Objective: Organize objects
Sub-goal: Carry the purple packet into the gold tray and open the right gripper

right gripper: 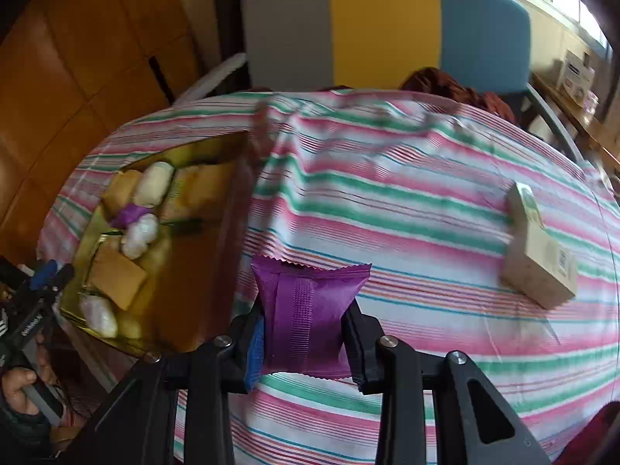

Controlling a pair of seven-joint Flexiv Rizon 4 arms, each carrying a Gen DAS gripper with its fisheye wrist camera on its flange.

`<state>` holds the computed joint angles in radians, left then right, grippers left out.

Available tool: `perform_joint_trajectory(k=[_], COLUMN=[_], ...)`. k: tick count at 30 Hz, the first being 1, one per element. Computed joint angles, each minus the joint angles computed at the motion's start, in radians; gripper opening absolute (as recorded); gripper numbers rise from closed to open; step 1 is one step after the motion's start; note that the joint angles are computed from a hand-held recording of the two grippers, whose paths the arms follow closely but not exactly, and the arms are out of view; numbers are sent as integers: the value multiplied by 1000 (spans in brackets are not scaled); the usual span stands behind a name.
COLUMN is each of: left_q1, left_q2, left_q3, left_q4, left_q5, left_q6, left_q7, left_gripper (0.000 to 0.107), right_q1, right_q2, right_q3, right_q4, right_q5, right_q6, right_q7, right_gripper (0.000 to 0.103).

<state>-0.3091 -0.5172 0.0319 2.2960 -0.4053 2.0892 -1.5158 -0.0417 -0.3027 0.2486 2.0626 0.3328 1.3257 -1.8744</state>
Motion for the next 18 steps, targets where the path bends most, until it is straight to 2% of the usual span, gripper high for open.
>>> perform_joint_trajectory(k=[1, 2, 3, 5, 10, 16, 18], left_q1=[-2, -1, 2, -4, -18, 0, 5], left_q2=[0, 1, 2, 2, -1, -2, -4], left_q3=[2, 2, 2, 9, 25, 16, 14], left_q4=[0, 2, 3, 5, 10, 14, 13], left_q5=[-2, -3, -1, -11, -42, -41, -39], left_q6=[-1, 0, 0, 0, 6, 15, 13], left_q7=[1, -1, -3, -1, 2, -2, -3], left_gripper=[78, 78, 78, 78, 78, 79, 80], right_q1=[35, 47, 30, 58, 183, 344, 342], right_q2=[-21, -69, -89, -70, -128, -240, -269], right_q3=[0, 33, 78, 86, 22, -129, -119], right_q4=[-25, -69, -79, -89, -150, -188, -208], right_q5=[7, -51, -43, -40, -82, -308, -345], right_q6=[11, 15, 47, 7, -18, -7, -31], right_q7=[-8, 26, 14, 2, 16, 223, 245], right_gripper=[35, 35, 35, 35, 35, 35, 36])
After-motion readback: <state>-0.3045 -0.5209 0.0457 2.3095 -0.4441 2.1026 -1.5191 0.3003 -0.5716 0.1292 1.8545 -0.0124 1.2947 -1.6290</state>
